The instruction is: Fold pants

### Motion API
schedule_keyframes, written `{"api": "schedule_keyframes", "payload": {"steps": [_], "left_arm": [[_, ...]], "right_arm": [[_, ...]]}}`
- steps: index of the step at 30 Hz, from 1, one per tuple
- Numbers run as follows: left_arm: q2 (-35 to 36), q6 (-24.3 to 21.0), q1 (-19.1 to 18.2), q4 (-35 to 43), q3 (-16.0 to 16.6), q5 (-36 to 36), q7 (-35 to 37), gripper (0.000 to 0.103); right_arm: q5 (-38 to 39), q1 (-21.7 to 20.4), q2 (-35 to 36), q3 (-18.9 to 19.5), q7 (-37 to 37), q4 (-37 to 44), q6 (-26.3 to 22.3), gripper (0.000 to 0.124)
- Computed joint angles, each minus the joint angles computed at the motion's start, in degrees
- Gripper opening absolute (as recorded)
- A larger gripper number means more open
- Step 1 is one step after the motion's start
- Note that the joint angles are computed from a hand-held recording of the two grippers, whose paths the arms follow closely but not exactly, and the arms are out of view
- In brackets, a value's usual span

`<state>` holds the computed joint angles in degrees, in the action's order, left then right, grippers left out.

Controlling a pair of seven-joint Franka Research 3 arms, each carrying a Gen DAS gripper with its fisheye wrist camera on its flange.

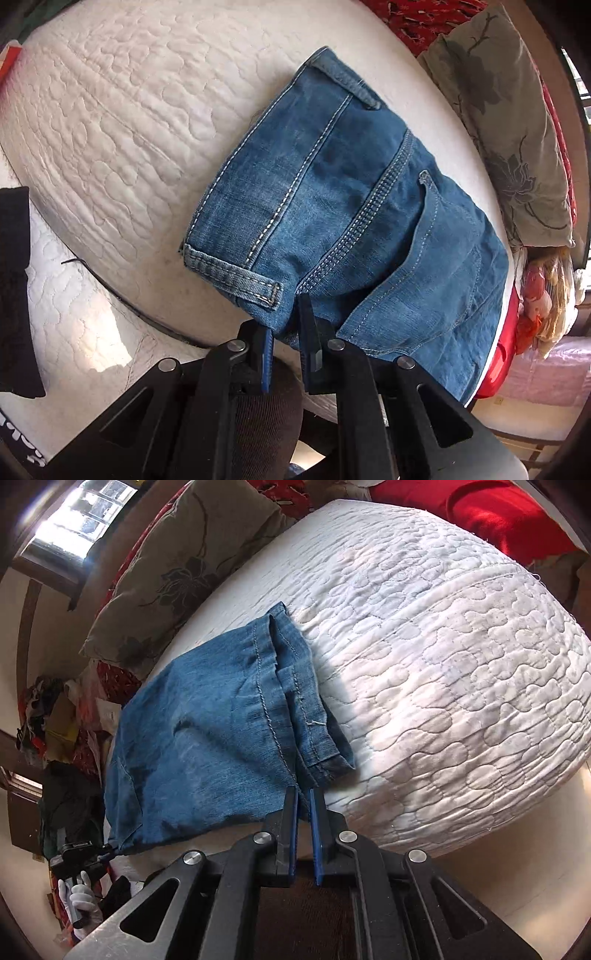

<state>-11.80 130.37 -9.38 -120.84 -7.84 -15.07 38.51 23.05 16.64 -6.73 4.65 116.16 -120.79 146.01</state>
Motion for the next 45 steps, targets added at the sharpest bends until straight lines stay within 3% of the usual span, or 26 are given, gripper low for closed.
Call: {"api": "schedule_keyframes", "payload": {"steps": [4, 8, 11, 12, 13, 15, 19, 24, 30, 32, 34, 37, 40, 42, 43, 45], "left_arm": [[-2.68, -0.14, -0.92, -0.80, 0.89, -1.52, 6.75, 0.016], [-9.04, -0.46, -2.34, -3.87, 2.88, -4.94, 15.10, 0.017], [-10.83, 0.51, -0.91, -3.20, 3.23, -2.44, 14.94, 0.018], [-10.29, 0.81, -0.12, -2.25, 3.28, -1.16, 14.26, 0.025], [-8.22, 1.16, 0.67, -0.06, 3.45, -0.07, 13.64, 0.046], [-3.50, 2.01, 2.54, 4.10, 3.48, 2.40, 11.85, 0.071], [7.32, -0.23, 4.98, 13.11, 4.72, -1.31, 13.55, 0.071], [17.16, -4.65, 8.70, 21.64, 2.80, -2.88, 10.89, 0.071], [20.73, -4.13, 10.17, 24.55, 0.02, -5.41, 12.89, 0.075], [21.83, -5.14, 9.22, 27.05, -0.56, -1.98, 11.93, 0.075], [22.50, -5.75, 8.22, 29.34, -0.95, 1.76, 10.95, 0.069], [23.86, -7.72, 7.13, 32.07, -0.96, 6.62, 8.88, 0.059], [26.78, -11.74, 6.16, 35.25, -0.67, 12.11, 6.74, 0.052], [26.52, -10.33, 6.61, 34.05, -0.82, 11.38, 5.79, 0.052], [26.25, -9.96, 6.78, 33.73, -0.93, 11.11, 5.70, 0.052], [24.27, -9.41, 7.47, 31.51, -1.16, 9.85, 6.77, 0.052]], "right_arm": [[1.69, -0.42, -2.00, -0.57, 2.01, -1.69, 1.28, 0.013], [-1.05, -1.95, -4.08, -0.55, 3.96, -1.55, 3.56, 0.027], [-0.88, -2.34, -2.22, -1.09, 3.50, 1.52, 3.98, 0.028], [-0.98, -2.39, -0.88, -1.11, 3.41, 3.30, 3.88, 0.028], [-0.02, -2.23, 0.86, -1.35, 2.40, 5.42, 3.80, 0.028], [2.72, -1.80, 4.42, -1.43, 0.71, 9.44, 4.01, 0.029], [6.80, -1.70, 13.40, -0.92, -0.30, 19.26, 3.27, 0.034], [1.06, -1.31, 23.30, -1.57, 4.25, 30.70, -0.97, 0.034], [-2.32, -1.47, 30.92, -1.47, 5.34, 39.47, -5.01, 0.037], [-3.19, -1.52, 32.90, -0.73, 1.34, 42.75, -6.30, 0.017], [-5.82, -0.80, 34.25, -1.44, -0.16, 46.61, -8.61, 0.016], [-7.42, -0.55, 32.83, -2.97, 0.40, 46.09, -3.41, 0.016], [-10.51, -0.67, 36.57, -4.17, 1.58, 52.04, -10.61, 0.014], [-13.08, -0.13, 38.72, -5.17, 3.47, 54.47, -15.73, 0.004], [-13.16, -0.25, 38.55, -5.25, 4.62, 53.31, -15.80, 0.005], [-10.24, -1.25, 35.87, -4.49, 6.91, 48.12, -11.08, 0.009]]}}
